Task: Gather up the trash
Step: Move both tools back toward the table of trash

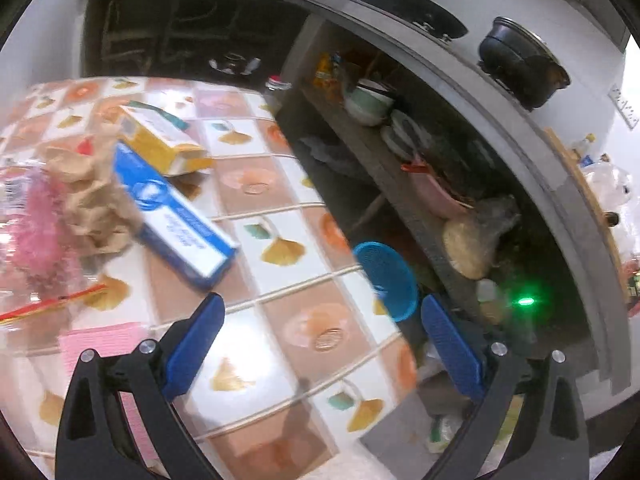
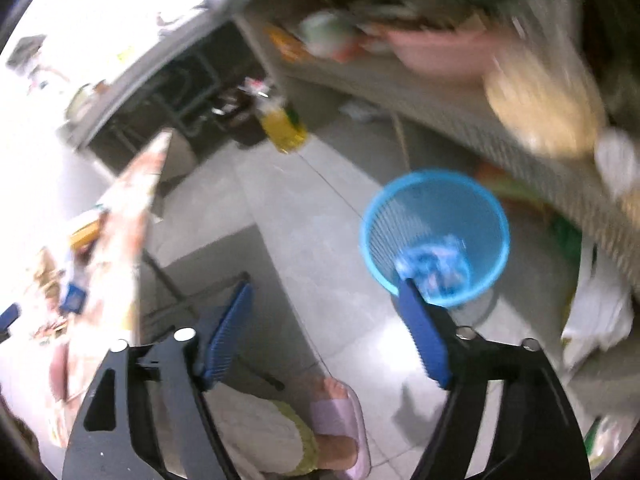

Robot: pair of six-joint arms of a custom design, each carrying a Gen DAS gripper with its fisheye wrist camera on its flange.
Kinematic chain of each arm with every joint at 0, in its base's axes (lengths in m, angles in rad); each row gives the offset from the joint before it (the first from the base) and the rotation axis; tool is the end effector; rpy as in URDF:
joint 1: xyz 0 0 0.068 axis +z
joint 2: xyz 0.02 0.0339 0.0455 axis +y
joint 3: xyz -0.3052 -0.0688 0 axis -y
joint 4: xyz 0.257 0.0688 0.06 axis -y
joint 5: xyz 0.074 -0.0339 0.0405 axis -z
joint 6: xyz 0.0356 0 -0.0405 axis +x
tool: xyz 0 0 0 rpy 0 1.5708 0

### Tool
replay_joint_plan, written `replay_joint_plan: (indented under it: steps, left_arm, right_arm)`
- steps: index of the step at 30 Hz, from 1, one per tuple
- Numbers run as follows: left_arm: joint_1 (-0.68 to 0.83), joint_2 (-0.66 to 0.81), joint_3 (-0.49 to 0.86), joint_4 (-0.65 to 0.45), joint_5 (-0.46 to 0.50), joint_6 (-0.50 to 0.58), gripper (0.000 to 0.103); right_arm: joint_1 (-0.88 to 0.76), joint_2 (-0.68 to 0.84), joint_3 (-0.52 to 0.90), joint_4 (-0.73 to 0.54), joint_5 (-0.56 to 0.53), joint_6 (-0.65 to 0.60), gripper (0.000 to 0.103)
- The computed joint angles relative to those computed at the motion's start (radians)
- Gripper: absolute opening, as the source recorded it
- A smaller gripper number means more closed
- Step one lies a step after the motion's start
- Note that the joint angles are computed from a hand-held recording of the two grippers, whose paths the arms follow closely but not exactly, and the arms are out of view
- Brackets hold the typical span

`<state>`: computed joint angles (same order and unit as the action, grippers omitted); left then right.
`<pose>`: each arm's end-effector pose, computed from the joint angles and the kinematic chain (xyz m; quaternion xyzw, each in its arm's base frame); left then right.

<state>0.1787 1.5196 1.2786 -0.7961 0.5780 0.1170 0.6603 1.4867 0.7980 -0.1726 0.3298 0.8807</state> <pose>0.3194 0.0379 0.3258 0.0466 0.9265 -0.2347 0.2905 0.2449 0.1756 0.2189 0.1584 0.9131 0.1282 0.3531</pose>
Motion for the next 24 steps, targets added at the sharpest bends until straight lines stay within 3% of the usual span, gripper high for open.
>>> replay_joint_plan:
  steps: [6,10,17,24]
  left_arm:
    - [0.08,-0.046,-0.041,0.027,0.04,0.038,0.097]
    - [0.141,-0.056,-0.062,0.038,0.044,0.033,0.097]
    - [0.264,-0.07,-0.07,0.074,0.075,0.056,0.097]
    - [0.395,-0.055,-0.054,0.091,0.17,0.079,0.097]
  right_arm:
    - [0.124,0.033,0.224,-0.169,0.137,-0.1,0.095]
    - [0.2,0.15,0.419,-0.292,0.22,-0.129,0.095]
    - [0.259,0.314,0.671,-0.408,0.252,-0.188,0.095]
    - [0.298,0.462,0.901,-0.51,0.261,-0.25,0.095]
